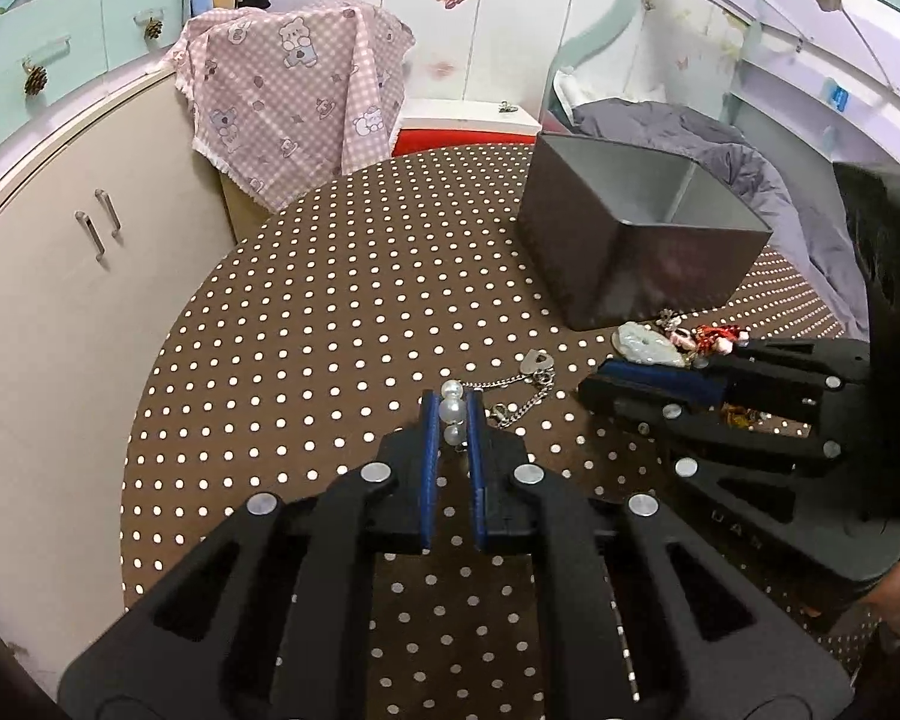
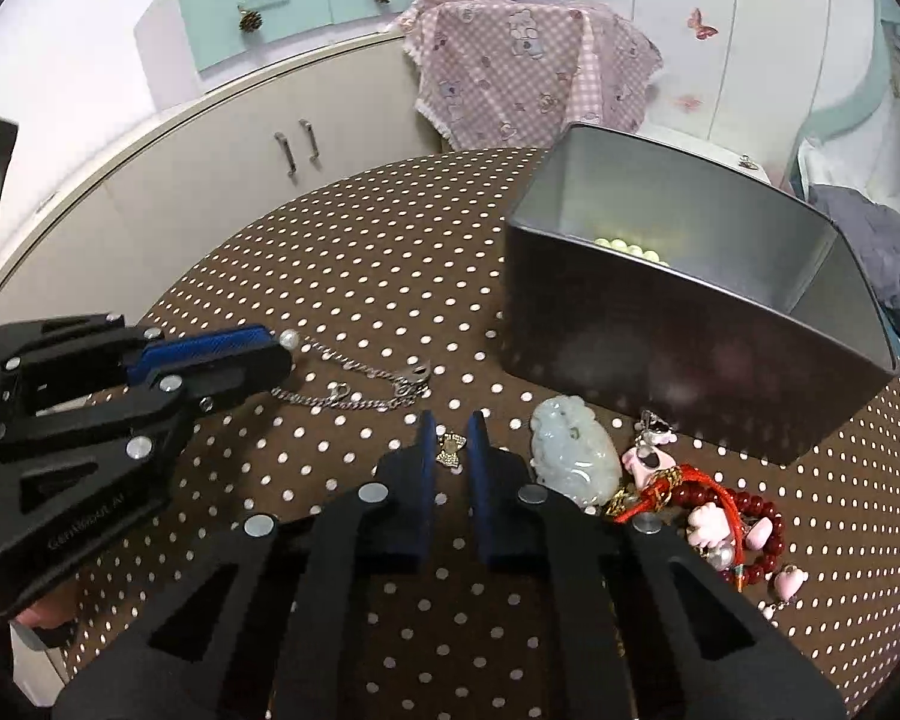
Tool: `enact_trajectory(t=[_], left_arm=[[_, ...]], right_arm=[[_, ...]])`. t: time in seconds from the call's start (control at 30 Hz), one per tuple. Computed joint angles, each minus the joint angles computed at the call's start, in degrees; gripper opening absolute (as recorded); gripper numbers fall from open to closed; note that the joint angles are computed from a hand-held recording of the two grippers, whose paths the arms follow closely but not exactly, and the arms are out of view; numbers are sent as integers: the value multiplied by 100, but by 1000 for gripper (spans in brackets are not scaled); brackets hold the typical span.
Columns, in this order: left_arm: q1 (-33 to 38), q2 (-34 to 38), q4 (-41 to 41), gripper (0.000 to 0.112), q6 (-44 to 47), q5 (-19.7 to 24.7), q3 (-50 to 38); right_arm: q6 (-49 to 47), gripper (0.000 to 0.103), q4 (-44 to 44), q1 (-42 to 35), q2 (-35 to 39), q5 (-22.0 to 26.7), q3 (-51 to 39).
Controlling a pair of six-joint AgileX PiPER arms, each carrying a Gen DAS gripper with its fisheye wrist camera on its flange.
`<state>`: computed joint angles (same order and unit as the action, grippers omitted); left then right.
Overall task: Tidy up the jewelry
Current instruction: 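Carry both held pieces into the tin box and open both tools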
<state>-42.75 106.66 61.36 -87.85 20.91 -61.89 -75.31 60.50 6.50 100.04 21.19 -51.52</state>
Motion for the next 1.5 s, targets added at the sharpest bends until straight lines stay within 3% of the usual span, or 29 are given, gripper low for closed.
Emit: enact_trajectory(t=[0.13,0.33,0.57,0.77,0.93,1.1,1.2,1.33,1.4,1.43,1.47,1.5], left_arm=[[-53,-152,-68,9,108,-16,5],[-171,-517,-229,9,513,83,-127],[-325,-1034,-499,9,1235,182,-485],[-411,-1202,-672,9,1873,319,-1111],[-280,-951,-1399,9,2832,336,-1886],[34,-415,-3143,9,4582,307,-2838],[128,41,-3899,9,5290,551,-3476],[209,446,-4448,10,5821,793,-3981],[196,582,-4262,11,5694,921,-4130],[204,690,-4199,17,5668,1071,-4289],[190,744,-4056,54,5516,1190,-4379],[171,703,-3719,95,5135,1139,-4277]], right_arm=[[-597,7,593,-375,-215,433,247],[-482,7,534,-1011,-830,1200,275],[-115,7,218,-1691,-1429,1876,-188],[74,7,106,-2135,-1523,2345,-964],[418,7,46,-2254,-1218,2594,-1760],[1007,7,-310,-2144,-697,2673,-2502],[1375,7,-586,-2024,-376,2655,-2804],[1687,8,-849,-1936,-55,2657,-3052],[1954,9,-1006,-1895,150,2668,-3231],[2064,15,-1084,-1887,202,2640,-3274],[2222,36,-1185,-1873,243,2547,-3305],[2290,50,-1202,-1894,233,2477,-3286]])
